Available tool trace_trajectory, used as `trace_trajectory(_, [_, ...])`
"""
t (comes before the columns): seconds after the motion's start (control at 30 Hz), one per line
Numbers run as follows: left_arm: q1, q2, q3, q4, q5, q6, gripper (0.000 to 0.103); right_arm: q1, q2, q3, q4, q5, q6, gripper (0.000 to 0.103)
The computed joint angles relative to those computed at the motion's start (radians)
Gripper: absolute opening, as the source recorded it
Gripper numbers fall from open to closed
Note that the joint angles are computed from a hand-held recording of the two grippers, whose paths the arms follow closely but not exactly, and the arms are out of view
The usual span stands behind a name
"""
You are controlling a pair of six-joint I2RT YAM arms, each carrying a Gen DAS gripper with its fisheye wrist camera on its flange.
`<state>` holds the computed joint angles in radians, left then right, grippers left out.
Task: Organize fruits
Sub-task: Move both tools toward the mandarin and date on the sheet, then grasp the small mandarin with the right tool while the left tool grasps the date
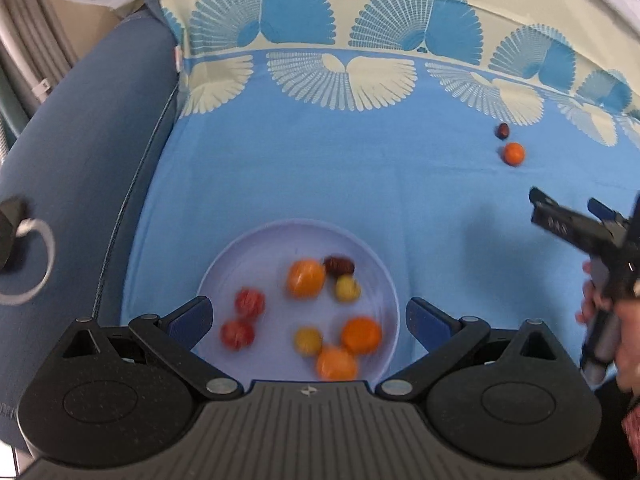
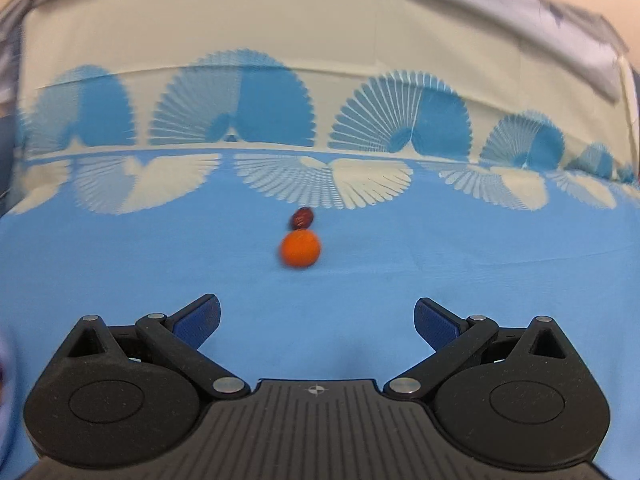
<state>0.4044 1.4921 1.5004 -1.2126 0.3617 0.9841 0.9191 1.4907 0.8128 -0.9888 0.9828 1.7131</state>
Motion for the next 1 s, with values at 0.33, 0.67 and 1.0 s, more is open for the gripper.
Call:
trace_trajectory(0.33, [-0.399,0.081,-0.124,0.334,-0.163,-0.317,0.103,-0.478,0.002,-0.251,0.832,-0.090,-0.777,0.102])
trace_trajectory(0.67, [-0.817,0.354,-0.043,0.622,-0.125,-0.561,0.103,-0.578,-0.160,-0.421,0.853,-0.132,-0.652,0.102])
trace_trajectory(1.0, [-0.999,0.631,0.164,0.599,-0.182,-0.579,0.103,-0.576,-0.138,-0.393,0.813,-0.132,-0.656,0.102])
